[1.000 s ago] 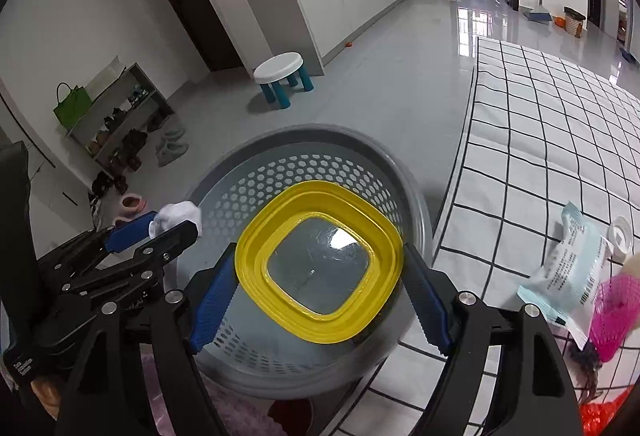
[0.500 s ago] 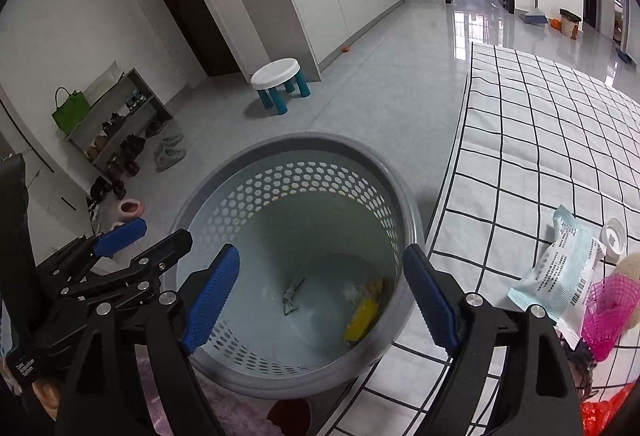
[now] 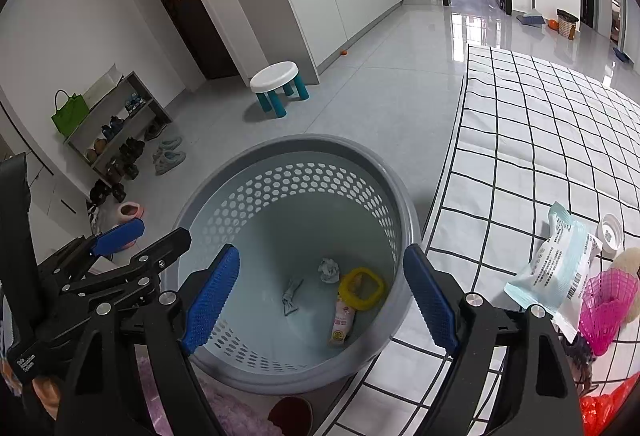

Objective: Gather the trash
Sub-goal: 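Move both open grippers back toward the remaining trash on the mattress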

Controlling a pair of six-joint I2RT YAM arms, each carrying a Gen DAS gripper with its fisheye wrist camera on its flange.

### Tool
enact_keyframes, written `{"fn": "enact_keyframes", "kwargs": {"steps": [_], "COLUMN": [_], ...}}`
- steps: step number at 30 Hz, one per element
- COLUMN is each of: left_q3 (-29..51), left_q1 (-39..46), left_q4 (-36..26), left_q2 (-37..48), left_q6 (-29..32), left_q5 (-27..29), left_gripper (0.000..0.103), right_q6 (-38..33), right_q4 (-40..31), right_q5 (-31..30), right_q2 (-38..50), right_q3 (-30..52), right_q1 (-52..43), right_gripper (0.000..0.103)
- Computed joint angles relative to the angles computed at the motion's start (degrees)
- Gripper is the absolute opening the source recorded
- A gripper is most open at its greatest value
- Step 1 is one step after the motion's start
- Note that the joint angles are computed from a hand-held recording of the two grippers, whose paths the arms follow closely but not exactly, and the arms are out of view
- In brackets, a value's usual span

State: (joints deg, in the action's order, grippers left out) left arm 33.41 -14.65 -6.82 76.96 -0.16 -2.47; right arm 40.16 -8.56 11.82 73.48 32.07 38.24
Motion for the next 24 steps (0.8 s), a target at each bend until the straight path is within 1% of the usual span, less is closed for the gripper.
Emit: {"fn": "enact_keyframes", "kwargs": {"steps": [7, 13, 24], "left_q3": [-0.20, -0.84, -2.66], "left_q1": [0.03, 0.27, -0.09], "left_q4": [-0.27, -0.71, -2.34], "left_q2": [-0.81, -2.72, -7.50], "left_q6": [0.15, 0.52, 0.16], "left_q5": [-0.16, -0.42, -0.64], "left_gripper": [0.071, 0.075, 0.081], "right_q6": [0.45, 0.90, 3.05], "right_q4": [-0.68, -1.41, -5.46], "right_q5": [0.64, 1.17, 4.13], "right_q2": [-1.05, -1.85, -5.91], "right_q3": [-0.17, -0.28, -0.81], "right_q1": [0.47, 0.86, 3.71], "right_gripper": [0.080, 0.080, 0.080]}}
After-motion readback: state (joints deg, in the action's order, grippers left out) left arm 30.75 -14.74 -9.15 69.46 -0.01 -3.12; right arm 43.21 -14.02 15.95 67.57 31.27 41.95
